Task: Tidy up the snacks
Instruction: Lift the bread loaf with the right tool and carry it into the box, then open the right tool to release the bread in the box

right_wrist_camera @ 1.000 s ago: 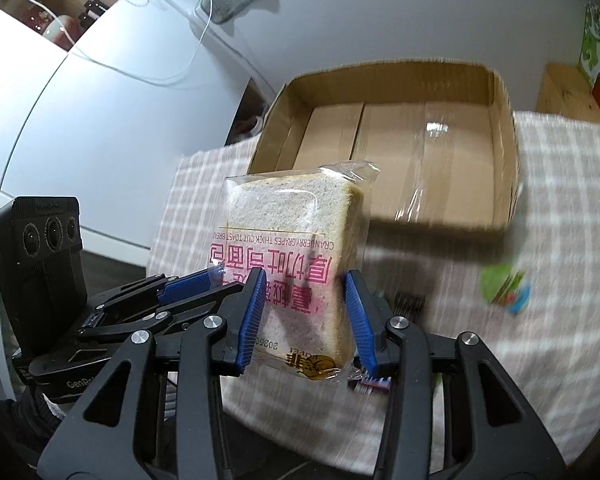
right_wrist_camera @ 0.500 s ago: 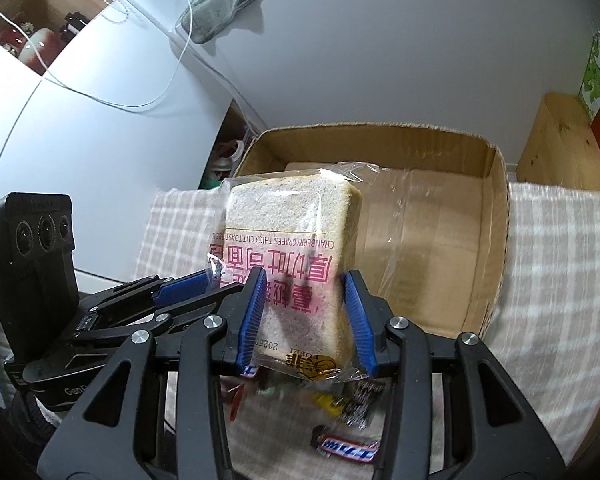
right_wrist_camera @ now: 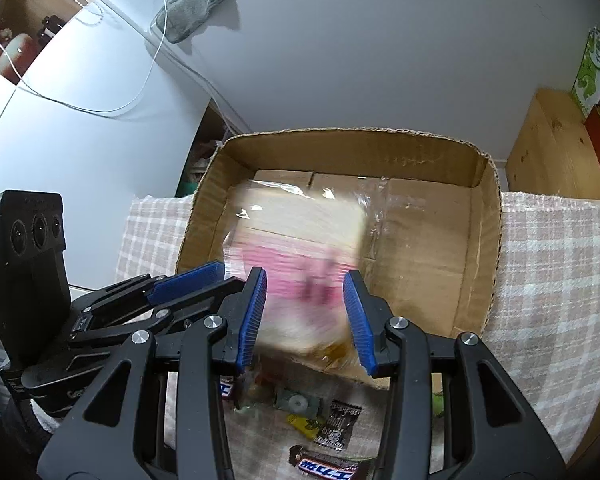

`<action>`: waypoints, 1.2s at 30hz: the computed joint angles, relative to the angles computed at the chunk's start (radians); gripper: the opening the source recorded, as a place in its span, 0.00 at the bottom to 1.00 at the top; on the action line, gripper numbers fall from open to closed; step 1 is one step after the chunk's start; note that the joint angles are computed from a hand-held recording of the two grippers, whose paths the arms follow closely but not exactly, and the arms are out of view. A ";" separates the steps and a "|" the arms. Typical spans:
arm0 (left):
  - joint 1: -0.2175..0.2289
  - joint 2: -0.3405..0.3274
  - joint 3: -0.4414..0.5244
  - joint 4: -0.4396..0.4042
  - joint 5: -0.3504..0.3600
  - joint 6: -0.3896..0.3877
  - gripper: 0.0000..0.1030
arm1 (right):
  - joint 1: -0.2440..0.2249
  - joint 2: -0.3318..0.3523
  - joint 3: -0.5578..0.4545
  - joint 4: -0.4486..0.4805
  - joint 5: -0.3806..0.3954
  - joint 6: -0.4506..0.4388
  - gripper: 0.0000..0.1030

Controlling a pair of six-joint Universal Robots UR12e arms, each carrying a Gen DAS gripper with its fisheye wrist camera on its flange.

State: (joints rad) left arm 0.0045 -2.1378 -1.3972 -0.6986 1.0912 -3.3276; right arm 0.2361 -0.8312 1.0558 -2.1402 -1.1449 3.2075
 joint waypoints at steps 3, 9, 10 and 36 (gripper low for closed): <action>0.003 0.006 -0.007 0.006 0.011 0.005 0.31 | 0.001 -0.005 0.009 -0.009 -0.009 0.002 0.42; 0.010 0.028 -0.033 0.023 0.027 0.006 0.31 | 0.002 -0.008 0.016 -0.023 -0.032 0.012 0.44; 0.012 0.031 -0.037 0.026 0.030 0.005 0.31 | 0.003 -0.007 0.015 -0.024 -0.039 0.013 0.47; 0.073 0.223 -0.316 0.053 0.086 -0.037 0.34 | -0.043 -0.219 0.394 -0.304 -0.108 0.108 0.74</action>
